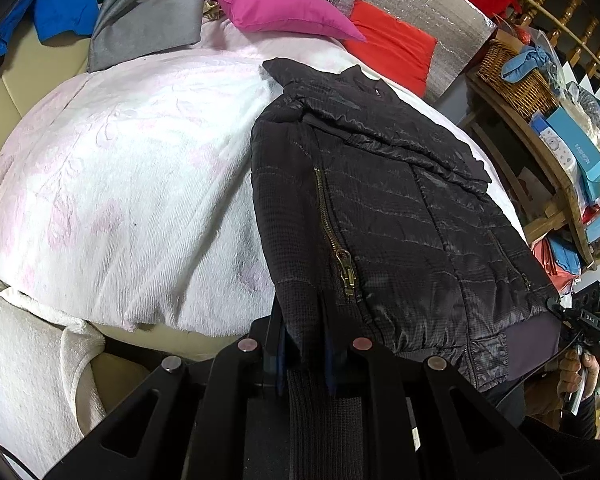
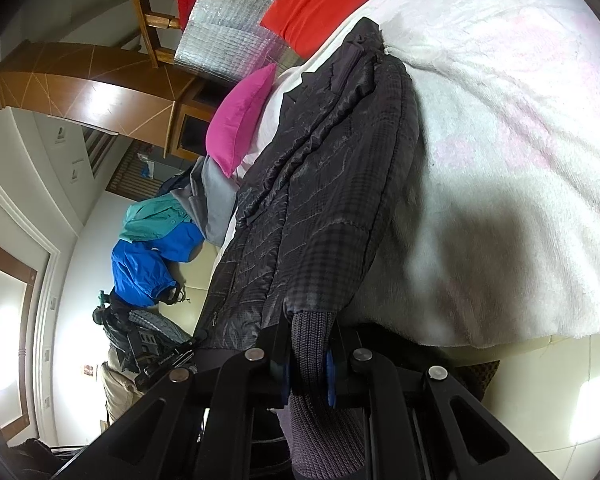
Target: Fold large clothes
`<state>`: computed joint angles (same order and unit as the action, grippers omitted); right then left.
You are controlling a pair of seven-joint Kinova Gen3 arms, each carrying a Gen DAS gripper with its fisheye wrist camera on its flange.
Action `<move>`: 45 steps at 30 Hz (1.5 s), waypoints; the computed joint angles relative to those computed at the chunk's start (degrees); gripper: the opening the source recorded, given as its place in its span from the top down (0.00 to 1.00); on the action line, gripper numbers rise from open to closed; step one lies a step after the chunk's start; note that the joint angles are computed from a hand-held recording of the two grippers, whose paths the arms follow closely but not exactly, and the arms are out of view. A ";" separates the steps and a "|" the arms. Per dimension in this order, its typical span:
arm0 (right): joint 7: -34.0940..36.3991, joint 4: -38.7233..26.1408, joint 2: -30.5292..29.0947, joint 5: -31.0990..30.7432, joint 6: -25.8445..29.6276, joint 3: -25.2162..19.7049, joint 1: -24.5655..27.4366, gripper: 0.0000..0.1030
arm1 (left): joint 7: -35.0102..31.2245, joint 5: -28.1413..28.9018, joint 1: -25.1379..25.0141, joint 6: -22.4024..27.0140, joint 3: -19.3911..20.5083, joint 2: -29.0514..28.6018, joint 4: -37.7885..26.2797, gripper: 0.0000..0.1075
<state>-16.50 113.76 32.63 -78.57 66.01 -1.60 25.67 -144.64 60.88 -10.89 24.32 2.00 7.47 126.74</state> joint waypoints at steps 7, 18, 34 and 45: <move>0.27 0.17 0.06 0.17 0.00 0.05 0.06 0.87 | -0.27 -0.03 -0.03 -0.12 -0.02 0.19 -0.03 0.85; 0.20 0.59 -0.09 -0.04 -0.42 0.14 -0.21 0.87 | -0.30 -0.31 -0.19 -0.13 0.16 0.43 -0.20 0.85; 0.12 0.67 -0.25 0.02 -0.60 0.13 -0.25 0.87 | -1.86 1.06 -0.57 0.05 0.19 0.34 0.22 0.85; 0.68 0.68 -0.14 -0.31 -0.48 0.23 -0.29 0.87 | -4.37 2.91 -1.13 1.91 -0.78 1.26 -0.09 0.85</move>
